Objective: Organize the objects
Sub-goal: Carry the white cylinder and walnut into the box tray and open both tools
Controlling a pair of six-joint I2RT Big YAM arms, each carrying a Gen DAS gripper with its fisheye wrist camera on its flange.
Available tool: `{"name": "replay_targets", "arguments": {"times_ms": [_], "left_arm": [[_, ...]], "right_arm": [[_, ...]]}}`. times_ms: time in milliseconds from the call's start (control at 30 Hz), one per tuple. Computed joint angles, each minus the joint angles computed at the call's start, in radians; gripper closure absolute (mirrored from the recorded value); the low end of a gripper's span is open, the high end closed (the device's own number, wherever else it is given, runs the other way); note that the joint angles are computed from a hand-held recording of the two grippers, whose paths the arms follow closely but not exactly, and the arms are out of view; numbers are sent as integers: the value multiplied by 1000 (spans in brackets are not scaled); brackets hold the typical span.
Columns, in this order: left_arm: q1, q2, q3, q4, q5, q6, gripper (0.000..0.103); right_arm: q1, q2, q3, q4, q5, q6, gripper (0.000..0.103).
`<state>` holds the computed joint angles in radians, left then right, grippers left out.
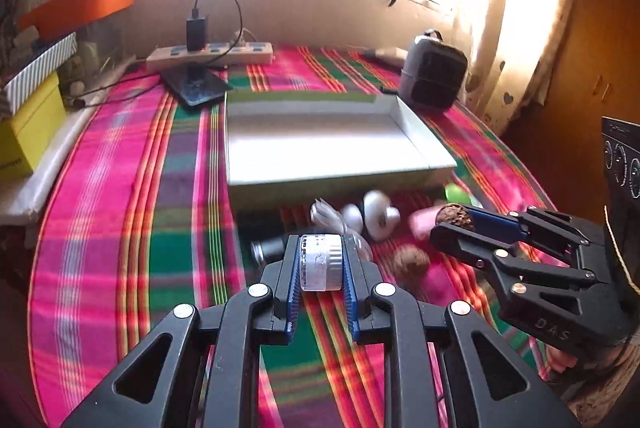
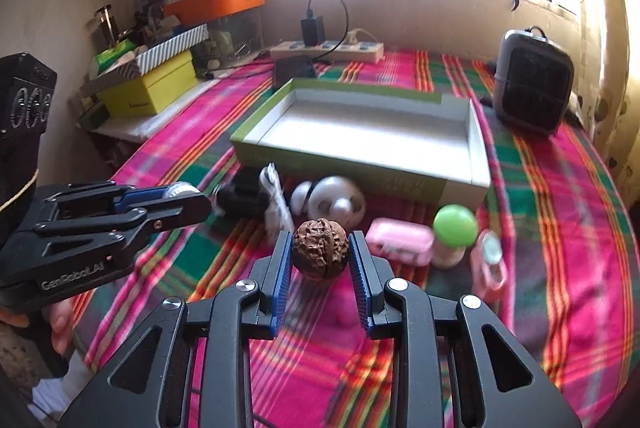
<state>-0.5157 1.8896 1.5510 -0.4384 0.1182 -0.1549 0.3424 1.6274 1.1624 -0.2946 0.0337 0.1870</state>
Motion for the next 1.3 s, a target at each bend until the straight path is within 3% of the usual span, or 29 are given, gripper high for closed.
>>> {"name": "replay_targets", "arguments": {"times_ms": [333, 1033, 1300], "left_arm": [[29, 132, 228, -83, 2, 22, 86], [46, 527, 870, -489, -4, 46, 86], [48, 596, 989, -559, -10, 43, 86]], "right_arm": [[-60, 109, 184, -89, -35, 21, 74], [-108, 413, 620, -405, -60, 27, 74], [-118, 464, 686, -445, -62, 39, 74]]}}
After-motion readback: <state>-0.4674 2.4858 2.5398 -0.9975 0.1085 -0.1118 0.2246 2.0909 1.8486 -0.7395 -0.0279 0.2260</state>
